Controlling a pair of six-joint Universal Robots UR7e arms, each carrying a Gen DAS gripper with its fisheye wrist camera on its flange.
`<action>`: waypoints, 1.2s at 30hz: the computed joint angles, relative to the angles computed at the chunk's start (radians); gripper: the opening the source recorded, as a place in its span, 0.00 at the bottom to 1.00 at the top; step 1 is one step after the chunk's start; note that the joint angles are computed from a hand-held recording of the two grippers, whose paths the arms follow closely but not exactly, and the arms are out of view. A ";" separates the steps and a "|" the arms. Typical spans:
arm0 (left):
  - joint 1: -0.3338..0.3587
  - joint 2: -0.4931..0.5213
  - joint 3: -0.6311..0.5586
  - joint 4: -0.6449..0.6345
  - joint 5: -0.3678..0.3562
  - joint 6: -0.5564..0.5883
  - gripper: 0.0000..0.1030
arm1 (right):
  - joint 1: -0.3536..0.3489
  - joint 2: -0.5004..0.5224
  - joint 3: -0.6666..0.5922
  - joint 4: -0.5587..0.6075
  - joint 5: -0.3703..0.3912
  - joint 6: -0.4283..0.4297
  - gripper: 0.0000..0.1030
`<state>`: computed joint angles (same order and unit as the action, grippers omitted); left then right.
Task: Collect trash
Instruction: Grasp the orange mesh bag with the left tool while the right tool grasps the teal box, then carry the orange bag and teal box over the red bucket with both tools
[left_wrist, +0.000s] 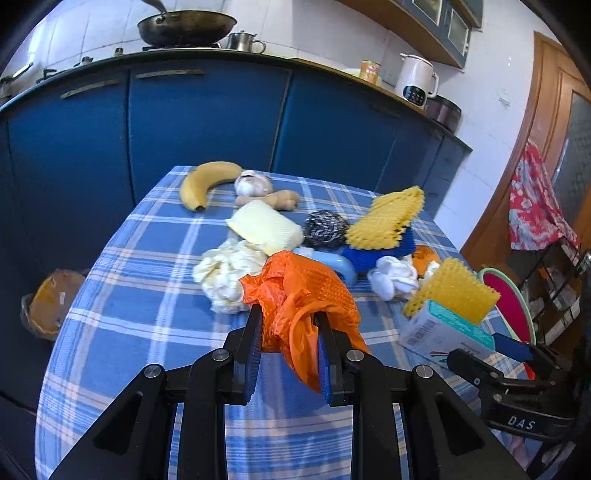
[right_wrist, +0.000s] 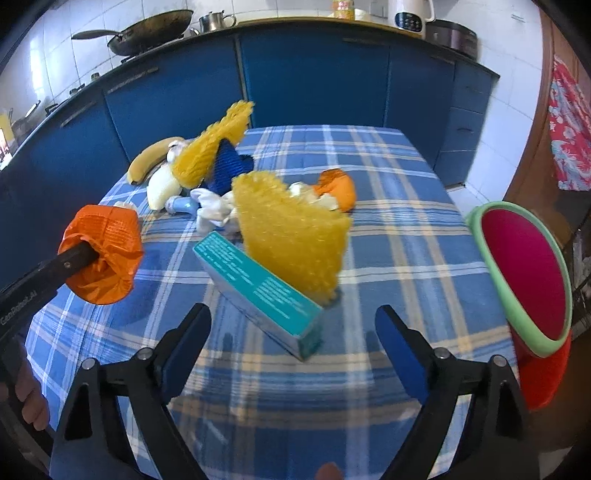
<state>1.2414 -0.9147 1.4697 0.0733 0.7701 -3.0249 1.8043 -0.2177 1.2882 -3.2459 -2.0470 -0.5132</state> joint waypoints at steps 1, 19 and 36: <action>0.007 -0.003 -0.001 0.007 0.014 -0.004 0.26 | 0.001 0.005 -0.005 0.003 0.004 -0.001 0.87; 0.013 -0.029 0.034 -0.022 0.047 -0.001 0.26 | 0.014 0.001 0.013 0.091 0.088 -0.041 0.42; -0.074 -0.064 0.111 -0.098 -0.087 0.023 0.25 | -0.013 -0.031 0.046 0.121 0.183 -0.016 0.21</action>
<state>1.1678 -0.9783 1.5811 -0.0251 0.6830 -3.0017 1.7916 -0.2488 1.3343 -3.1244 -1.8635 -0.5296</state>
